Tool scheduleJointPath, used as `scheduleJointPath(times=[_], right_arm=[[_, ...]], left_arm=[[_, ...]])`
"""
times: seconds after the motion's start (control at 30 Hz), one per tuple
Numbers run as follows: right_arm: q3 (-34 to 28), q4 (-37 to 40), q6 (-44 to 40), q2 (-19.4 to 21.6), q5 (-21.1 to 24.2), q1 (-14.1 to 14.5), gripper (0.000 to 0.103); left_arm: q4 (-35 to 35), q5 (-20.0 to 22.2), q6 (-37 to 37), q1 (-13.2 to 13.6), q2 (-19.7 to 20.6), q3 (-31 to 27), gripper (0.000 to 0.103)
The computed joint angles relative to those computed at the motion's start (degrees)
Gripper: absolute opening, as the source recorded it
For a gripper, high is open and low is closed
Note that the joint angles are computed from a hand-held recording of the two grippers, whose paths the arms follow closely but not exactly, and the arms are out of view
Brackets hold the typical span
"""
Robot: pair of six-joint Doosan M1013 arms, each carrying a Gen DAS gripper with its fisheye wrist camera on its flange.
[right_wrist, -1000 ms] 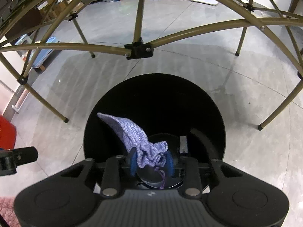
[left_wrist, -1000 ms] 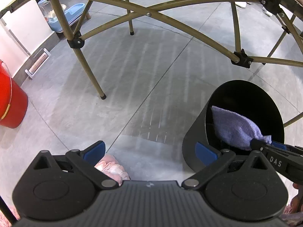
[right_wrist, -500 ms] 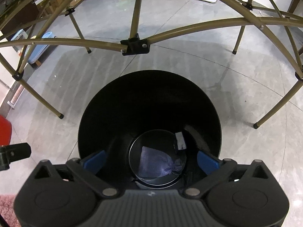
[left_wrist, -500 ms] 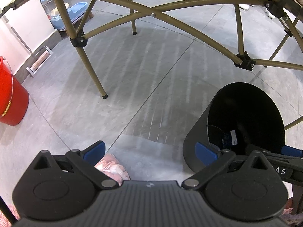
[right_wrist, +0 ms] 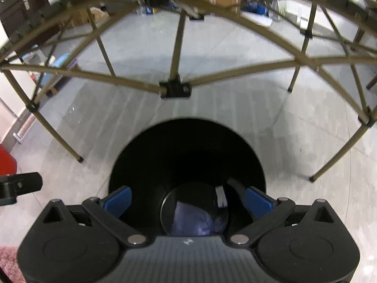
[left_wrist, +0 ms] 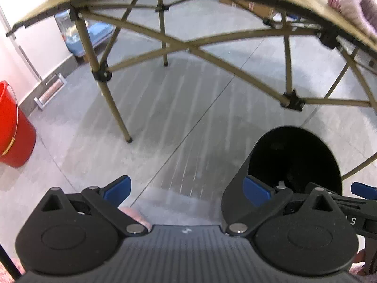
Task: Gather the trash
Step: 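Raise both tools back toward the table, then grasp the lavender fuzzy scrunchie with the right tool and lift it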
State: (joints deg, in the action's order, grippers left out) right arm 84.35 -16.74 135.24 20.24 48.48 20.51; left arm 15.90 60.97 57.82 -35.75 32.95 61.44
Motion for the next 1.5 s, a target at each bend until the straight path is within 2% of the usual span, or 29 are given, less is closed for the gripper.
scheduleJointPath(times=[0.23, 0.37, 0.53, 0.7, 0.9, 1.0, 1.33, 1.5], right_arm=[[0.1, -10.1, 3.6, -1.4, -1.3, 1.4, 0.103], [1.2, -17.2, 7.9, -3.1, -4.8, 1.7, 0.103], [4.1, -35.0, 20.5, -5.7, -10.5, 2.7, 0.103], [5.4, -49.6, 32.7, -6.6, -12.9, 2.3, 0.103], [5.0, -56.8, 40.9, -6.2, -15.0, 0.3, 0.103], [4.4, -60.3, 43.7, -5.6, -14.9, -0.1, 0.103], [0.3, -60.2, 40.5, -1.4, -18.2, -2.1, 0.103], [-2.6, -58.9, 37.3, 1.1, -16.9, -2.0, 0.102]], left_arm=[[4.8, -7.0, -2.9, -1.0, -2.4, 2.6, 0.103], [11.5, -10.8, -7.3, -2.0, -3.4, 3.9, 0.103], [16.5, -13.6, -10.3, -2.9, -3.5, 3.8, 0.103], [22.1, -16.9, -13.9, -3.7, -3.6, 3.3, 0.103], [22.6, -19.9, -14.7, -4.1, -3.3, 2.3, 0.103], [22.7, -19.2, -14.5, -4.3, -2.4, 0.4, 0.103], [24.1, -18.1, -15.6, -3.5, 1.0, -6.1, 0.103], [22.8, -18.3, -13.3, -2.9, 2.5, -8.8, 0.103]])
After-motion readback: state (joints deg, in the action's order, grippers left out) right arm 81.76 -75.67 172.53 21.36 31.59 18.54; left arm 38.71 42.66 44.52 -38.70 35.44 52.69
